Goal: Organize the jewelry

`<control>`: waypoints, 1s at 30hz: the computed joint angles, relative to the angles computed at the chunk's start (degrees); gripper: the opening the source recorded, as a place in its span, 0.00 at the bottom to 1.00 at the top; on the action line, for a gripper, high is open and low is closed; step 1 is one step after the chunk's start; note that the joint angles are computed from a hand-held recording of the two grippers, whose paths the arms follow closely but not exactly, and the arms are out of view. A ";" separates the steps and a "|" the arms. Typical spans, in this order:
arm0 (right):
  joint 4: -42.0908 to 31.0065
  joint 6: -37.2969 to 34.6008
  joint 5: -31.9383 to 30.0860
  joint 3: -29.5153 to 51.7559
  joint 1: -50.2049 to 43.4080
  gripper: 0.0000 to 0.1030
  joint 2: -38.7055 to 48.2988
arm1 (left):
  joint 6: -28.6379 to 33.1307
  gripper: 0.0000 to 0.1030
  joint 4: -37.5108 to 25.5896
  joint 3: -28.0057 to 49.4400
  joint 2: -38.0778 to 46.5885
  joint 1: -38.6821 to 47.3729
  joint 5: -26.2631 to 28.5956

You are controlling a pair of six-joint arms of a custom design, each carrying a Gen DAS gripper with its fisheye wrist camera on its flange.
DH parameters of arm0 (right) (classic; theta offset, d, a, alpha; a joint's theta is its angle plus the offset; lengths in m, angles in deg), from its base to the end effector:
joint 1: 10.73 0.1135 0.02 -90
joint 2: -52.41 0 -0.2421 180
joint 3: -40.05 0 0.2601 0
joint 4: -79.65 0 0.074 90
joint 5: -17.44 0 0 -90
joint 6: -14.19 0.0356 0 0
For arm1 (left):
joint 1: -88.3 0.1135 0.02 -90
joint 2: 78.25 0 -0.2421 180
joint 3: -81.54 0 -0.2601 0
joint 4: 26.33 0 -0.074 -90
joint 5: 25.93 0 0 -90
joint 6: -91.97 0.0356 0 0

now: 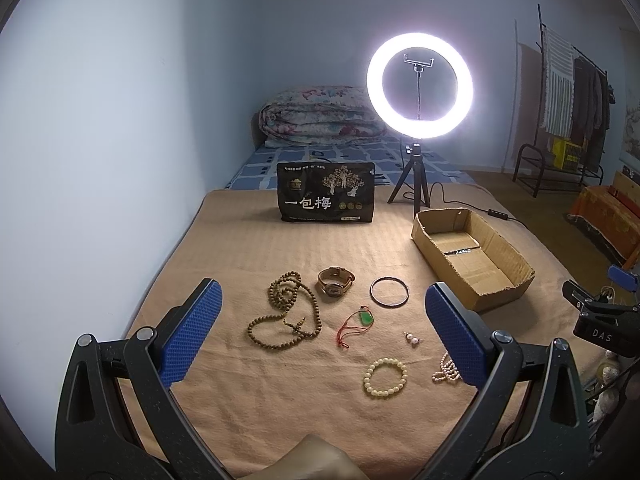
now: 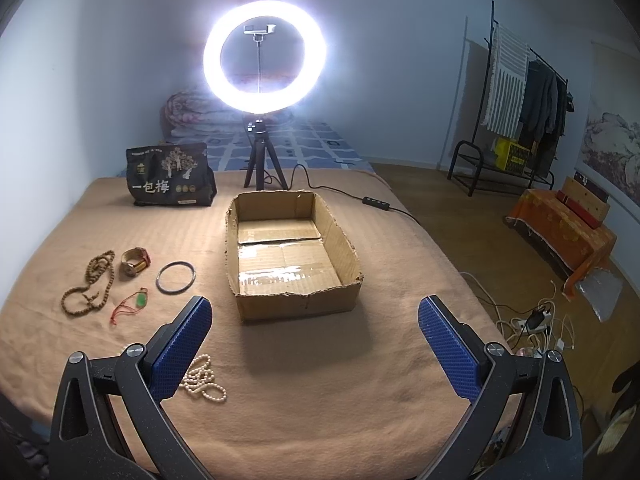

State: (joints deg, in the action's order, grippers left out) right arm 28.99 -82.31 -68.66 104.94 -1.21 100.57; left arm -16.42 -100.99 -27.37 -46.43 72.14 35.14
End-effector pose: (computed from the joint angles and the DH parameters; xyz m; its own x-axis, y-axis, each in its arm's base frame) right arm 0.1961 0.0304 0.3076 -0.5346 -0.2042 -0.8201 -0.1710 0.9764 -0.1316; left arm 0.1022 -0.0117 0.3449 -0.4852 -0.1469 -0.8620 -0.3038 0.9527 0.0087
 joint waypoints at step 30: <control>0.43 -0.83 1.40 -0.32 -0.32 0.99 1.08 | 6.06 1.00 1.40 -3.37 -2.52 11.28 6.02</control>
State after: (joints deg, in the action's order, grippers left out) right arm 29.42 -83.14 -67.26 104.62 -1.52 101.65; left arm -10.37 -99.59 -30.74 -48.95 83.42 41.16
